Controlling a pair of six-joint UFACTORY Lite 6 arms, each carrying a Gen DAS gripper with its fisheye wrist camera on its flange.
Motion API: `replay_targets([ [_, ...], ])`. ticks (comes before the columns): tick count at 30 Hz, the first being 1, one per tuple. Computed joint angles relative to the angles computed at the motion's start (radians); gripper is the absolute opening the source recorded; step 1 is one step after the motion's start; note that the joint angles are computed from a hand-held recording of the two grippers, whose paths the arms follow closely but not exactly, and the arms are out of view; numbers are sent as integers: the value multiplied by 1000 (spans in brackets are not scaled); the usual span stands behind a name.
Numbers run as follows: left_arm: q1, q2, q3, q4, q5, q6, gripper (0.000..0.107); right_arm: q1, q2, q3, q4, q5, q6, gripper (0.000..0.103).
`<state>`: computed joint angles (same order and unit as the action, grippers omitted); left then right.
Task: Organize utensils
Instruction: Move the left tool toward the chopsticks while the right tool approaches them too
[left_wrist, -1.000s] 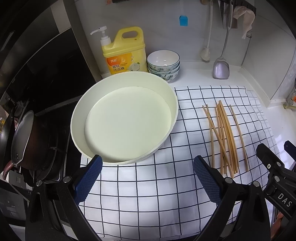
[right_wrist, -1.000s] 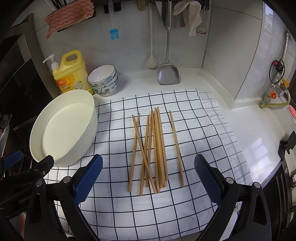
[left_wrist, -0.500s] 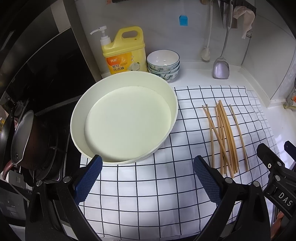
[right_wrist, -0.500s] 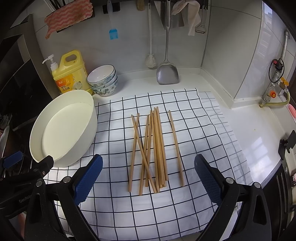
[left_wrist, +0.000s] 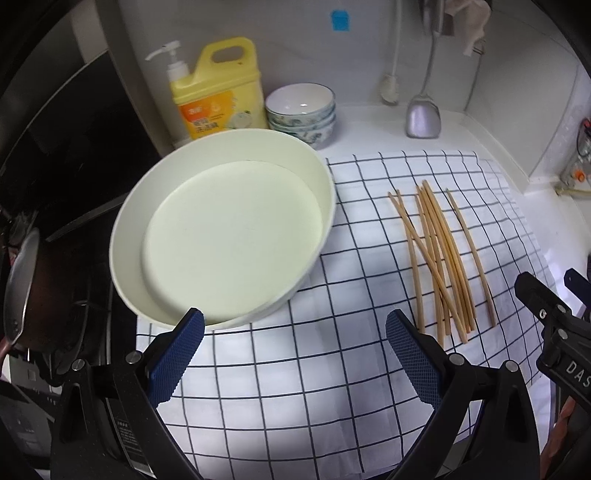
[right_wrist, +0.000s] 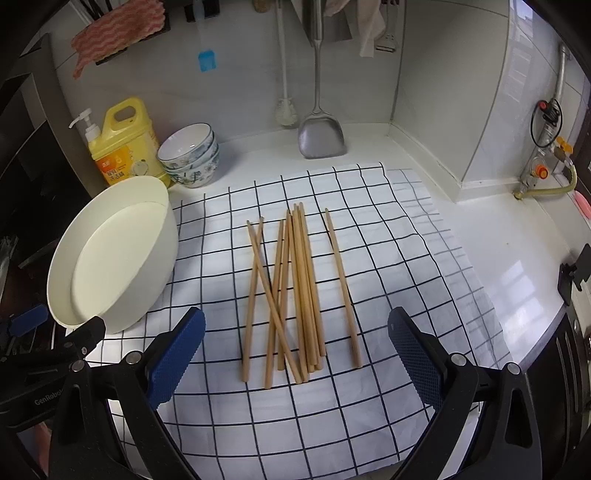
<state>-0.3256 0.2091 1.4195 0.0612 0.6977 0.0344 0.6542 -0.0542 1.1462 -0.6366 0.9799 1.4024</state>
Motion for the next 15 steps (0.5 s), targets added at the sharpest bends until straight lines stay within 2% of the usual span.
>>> replay_targets([
  [7,-87,28,-47,59,-58,-151,97,-123,-109,-165,21,-143,-103,95],
  [13,-188,54,-87,222,-106,-445,97,-303,-210,-326,96,-336,-341,95],
  [15,-228,72,-93,325,-104,-566,97,-363,-230,-368,140,-395,-429,95],
])
